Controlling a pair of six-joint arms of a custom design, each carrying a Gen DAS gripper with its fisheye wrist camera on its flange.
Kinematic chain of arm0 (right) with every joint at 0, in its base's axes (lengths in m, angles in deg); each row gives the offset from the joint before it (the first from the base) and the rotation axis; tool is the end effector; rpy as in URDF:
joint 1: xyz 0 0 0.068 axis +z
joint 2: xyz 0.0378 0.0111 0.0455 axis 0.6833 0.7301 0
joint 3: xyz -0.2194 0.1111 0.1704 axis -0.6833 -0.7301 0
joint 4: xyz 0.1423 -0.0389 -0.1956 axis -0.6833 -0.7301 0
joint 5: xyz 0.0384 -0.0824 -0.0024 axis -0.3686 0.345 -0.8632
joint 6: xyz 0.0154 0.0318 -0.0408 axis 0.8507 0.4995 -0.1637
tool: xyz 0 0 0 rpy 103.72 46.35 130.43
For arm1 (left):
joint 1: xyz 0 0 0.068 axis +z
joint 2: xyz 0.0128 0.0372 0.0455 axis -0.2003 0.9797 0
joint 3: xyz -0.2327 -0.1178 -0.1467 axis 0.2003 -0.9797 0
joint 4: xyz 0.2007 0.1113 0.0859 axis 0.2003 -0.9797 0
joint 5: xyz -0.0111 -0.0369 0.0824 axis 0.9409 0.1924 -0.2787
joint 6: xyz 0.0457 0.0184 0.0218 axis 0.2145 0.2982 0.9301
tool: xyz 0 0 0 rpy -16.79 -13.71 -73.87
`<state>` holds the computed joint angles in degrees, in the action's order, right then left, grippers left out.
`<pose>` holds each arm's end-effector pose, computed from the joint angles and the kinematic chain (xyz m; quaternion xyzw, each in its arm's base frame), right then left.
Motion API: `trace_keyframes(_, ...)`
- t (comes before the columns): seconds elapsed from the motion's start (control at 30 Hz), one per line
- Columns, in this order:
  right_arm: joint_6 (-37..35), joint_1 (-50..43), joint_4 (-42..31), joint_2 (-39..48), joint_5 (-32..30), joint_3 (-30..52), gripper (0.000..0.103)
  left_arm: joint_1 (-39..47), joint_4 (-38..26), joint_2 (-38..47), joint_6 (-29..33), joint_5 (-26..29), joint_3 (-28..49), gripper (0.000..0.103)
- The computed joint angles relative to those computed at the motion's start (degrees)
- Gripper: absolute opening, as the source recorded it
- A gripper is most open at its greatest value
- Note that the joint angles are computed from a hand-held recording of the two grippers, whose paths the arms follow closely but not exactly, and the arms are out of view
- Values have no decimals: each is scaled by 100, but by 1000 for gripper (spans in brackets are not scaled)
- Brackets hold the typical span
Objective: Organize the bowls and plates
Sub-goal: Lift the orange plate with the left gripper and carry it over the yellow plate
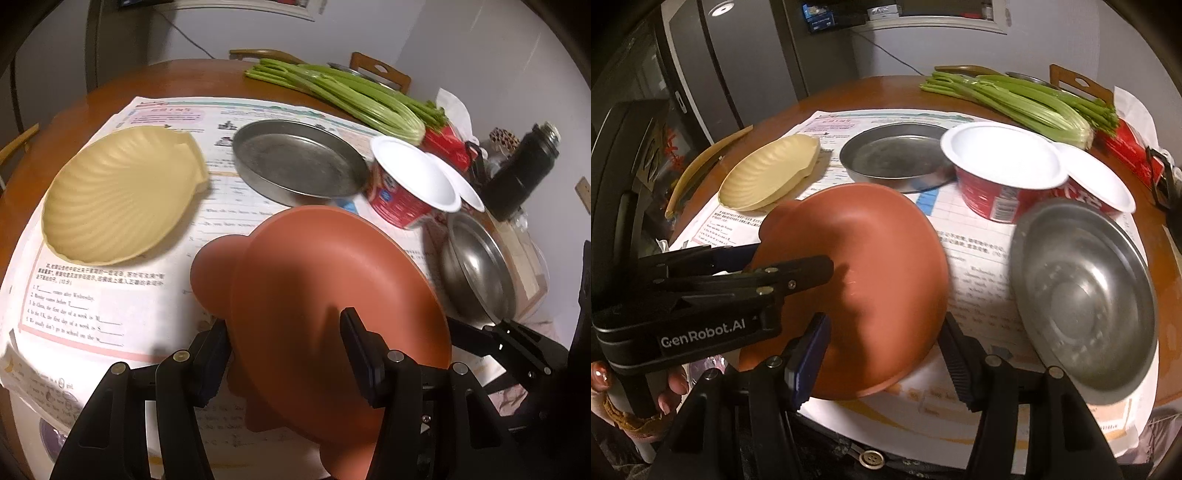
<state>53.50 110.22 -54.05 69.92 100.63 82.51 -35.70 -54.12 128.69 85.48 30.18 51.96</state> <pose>0.1335 0.2712 0.1315 0.0425 0.9547 0.0437 0.2914 0.2293 -0.1133 0.1174 0.2041 0.9285 -0.1959 0.2406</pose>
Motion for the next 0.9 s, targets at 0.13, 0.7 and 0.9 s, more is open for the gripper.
trace_keyframes(0.13,-307,-105,-30,144,-31,203,61,147,16,89,-26,7,104,59)
trace_keyframes(0.7,-861,-345,511,340,-3,166,61,82,228,220,-65,-226,168,59)
trace_keyframes(0.9,-749,-219,438,174,112,128,62,39,193,-102,-91,-296,19,59)
